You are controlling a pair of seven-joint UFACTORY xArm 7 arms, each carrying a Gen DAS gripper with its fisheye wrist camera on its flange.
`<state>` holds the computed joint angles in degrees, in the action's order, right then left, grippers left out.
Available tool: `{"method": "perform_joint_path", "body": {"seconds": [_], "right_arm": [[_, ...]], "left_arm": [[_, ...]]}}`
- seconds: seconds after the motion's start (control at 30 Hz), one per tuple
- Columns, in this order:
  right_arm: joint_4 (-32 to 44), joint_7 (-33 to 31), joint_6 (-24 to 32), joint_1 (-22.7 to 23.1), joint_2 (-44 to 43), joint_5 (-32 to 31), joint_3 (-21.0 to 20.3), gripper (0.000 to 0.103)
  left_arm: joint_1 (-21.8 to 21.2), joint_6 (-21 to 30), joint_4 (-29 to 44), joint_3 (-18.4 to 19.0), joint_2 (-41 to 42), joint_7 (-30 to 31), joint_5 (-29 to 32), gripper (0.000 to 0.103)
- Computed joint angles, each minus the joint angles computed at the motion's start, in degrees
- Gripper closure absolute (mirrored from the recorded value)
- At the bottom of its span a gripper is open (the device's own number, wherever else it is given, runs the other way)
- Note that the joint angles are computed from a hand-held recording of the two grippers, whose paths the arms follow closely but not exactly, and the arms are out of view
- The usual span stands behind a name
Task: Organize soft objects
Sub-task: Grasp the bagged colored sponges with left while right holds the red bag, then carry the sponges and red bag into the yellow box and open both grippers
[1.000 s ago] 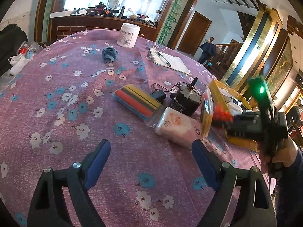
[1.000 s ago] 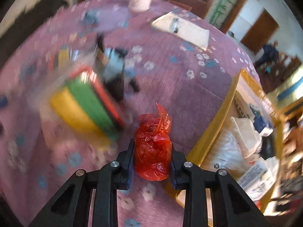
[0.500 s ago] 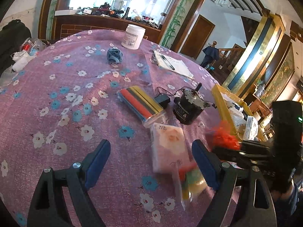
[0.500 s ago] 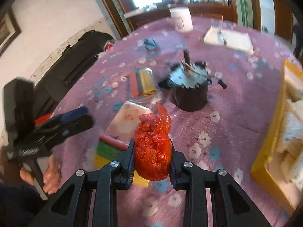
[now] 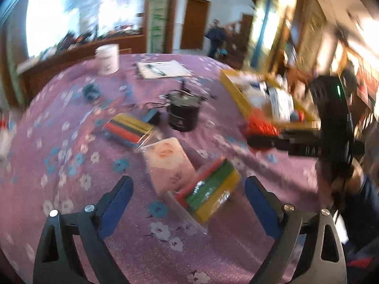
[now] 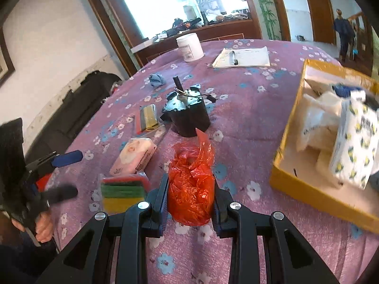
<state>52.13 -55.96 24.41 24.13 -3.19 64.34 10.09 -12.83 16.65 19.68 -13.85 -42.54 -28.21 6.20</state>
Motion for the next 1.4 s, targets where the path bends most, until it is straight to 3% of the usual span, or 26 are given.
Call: {"method": "perform_joint_path", "body": {"seconds": [0.17,0.33,0.37,0.43,0.5,0.6,0.7,1.0,1.07,1.4], "right_arm": [[-0.5,-1.9,1.3,-0.2,0.4,2.3,-0.3,0.071],[0.3,-3.5,5.0,-1.5,1.2,5.6,-0.8,0.071],[0.4,-3.4,5.3,-1.7,1.3,5.8,-0.8,0.071],[0.3,-3.6,5.7,-2.0,1.2,6.2,-0.6,0.071],[0.1,-4.3,5.5,-2.1,0.9,6.8,-0.4,0.071],[-0.3,-4.8,4.6,-2.1,0.5,7.7,-0.3,0.071],[-0.8,-5.4,3.4,-1.8,0.0,8.3,-0.2,0.071],[-3.5,-5.8,-7.9,1.1,-2.7,9.4,0.6,0.071],[-3.7,-4.9,-9.1,1.6,-2.8,8.4,0.5,0.071],[-3.3,1.7,-10.2,2.5,-1.5,1.6,-0.2,0.071]], "left_arm": [[2.8,5.9,6.4,-5.6,7.8,1.2,6.3,0.007],[6.1,10.1,9.7,-11.3,11.7,-3.9,15.6,0.009],[7.3,11.4,10.5,-13.1,12.4,-5.9,18.4,0.012],[7.4,13.5,11.9,-13.7,14.8,-8.1,20.9,0.048],[7.2,14.5,12.6,-13.3,15.9,-11.2,22.4,0.052],[5.3,13.5,12.0,-10.5,15.1,-14.3,23.1,0.062],[2.6,7.8,9.8,-6.0,12.6,-15.9,19.4,0.063],[8.8,-4.1,11.1,-9.3,16.9,-25.6,17.9,0.063],[11.6,-5.0,11.3,-11.3,17.8,-28.0,19.5,0.063],[14.0,-7.1,10.4,-13.0,16.4,-29.7,21.7,0.063]]}}
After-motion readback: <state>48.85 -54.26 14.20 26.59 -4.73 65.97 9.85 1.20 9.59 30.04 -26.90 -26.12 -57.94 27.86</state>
